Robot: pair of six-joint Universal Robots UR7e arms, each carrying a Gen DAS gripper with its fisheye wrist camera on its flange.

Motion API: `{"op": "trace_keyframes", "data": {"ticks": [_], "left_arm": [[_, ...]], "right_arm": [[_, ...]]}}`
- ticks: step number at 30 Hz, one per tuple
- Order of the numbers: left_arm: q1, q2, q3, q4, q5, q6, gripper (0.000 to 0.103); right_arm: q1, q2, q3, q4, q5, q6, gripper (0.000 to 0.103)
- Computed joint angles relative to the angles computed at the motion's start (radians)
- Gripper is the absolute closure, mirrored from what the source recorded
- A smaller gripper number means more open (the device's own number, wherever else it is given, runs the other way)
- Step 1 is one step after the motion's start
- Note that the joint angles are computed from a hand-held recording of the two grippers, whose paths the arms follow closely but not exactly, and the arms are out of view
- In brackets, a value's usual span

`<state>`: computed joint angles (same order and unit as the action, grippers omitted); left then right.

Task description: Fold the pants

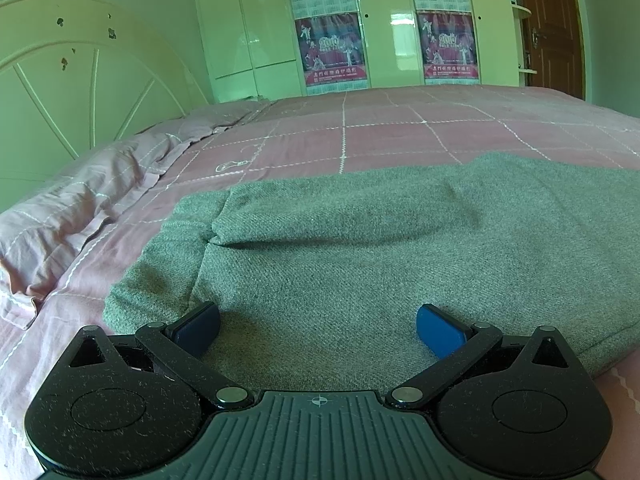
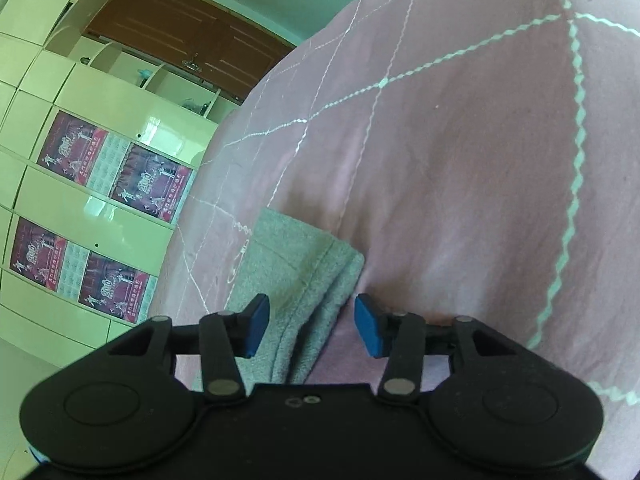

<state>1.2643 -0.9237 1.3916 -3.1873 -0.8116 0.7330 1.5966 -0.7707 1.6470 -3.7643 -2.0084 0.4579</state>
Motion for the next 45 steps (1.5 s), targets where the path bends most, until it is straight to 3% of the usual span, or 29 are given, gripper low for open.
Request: {"op": "trace_keyframes", "data": {"ticks": [2,4,7,9,10,12,14,15,20,23,25,27,33,38,45], "left_arm": [[-0.001,-0.002,0.001,0.009,0.002,-0.005,0.000],[0.000,-0.002,-0.007,0.024,0.001,-0.011,0.000],[0.001,-0.005,-0.008,0.035,0.000,-0.016,0.000],[0.002,-0.003,-0.007,0.026,-0.005,-0.011,0.000],[0.003,-0.003,-0.005,0.020,-0.007,-0.008,0.000],[0.004,-0.002,-0.004,0.014,-0.012,-0.004,0.000],[0.005,-0.005,-0.006,0.026,-0.013,-0.009,0.000],[0.005,-0.006,-0.008,0.035,-0.011,-0.013,0.000],[0.002,-0.003,-0.012,0.032,0.000,-0.020,0.000],[-0.053,0.009,-0.012,0.018,0.095,-0.083,0.000],[-0.087,-0.009,0.022,0.065,0.029,-0.231,0.000],[-0.130,0.013,0.030,0.123,-0.004,-0.301,0.000],[-0.254,0.170,-0.061,0.444,-0.002,-0.587,0.000],[-0.323,0.250,-0.095,0.487,-0.066,-0.647,0.000],[-0.358,0.317,-0.118,0.484,0.011,-0.668,0.000]], "right_arm": [[0.012,0.005,-0.048,0.086,-0.045,-0.059,0.096],[0.030,0.004,-0.087,0.109,-0.057,-0.176,0.101],[0.068,-0.004,-0.113,0.038,-0.015,-0.411,0.101],[0.074,-0.007,-0.119,0.039,-0.032,-0.442,0.101],[0.067,-0.004,-0.125,0.064,-0.056,-0.434,0.101],[0.031,0.004,-0.145,0.197,-0.113,-0.327,0.101],[-0.009,0.005,-0.120,0.208,-0.059,-0.199,0.103],[-0.011,0.011,-0.110,0.160,-0.040,-0.186,0.101],[0.000,-0.018,-0.045,0.103,-0.020,-0.169,0.089],[-0.004,-0.045,0.012,0.058,0.002,-0.157,0.083],[-0.006,-0.050,0.040,0.017,0.008,-0.147,0.068],[-0.001,-0.033,0.035,-0.020,0.018,-0.144,0.064],[-0.004,-0.026,0.013,0.010,0.048,-0.154,0.064],[-0.023,-0.028,0.020,-0.008,0.096,-0.160,0.068],[-0.044,-0.033,0.051,-0.062,0.156,-0.198,0.075]]}}
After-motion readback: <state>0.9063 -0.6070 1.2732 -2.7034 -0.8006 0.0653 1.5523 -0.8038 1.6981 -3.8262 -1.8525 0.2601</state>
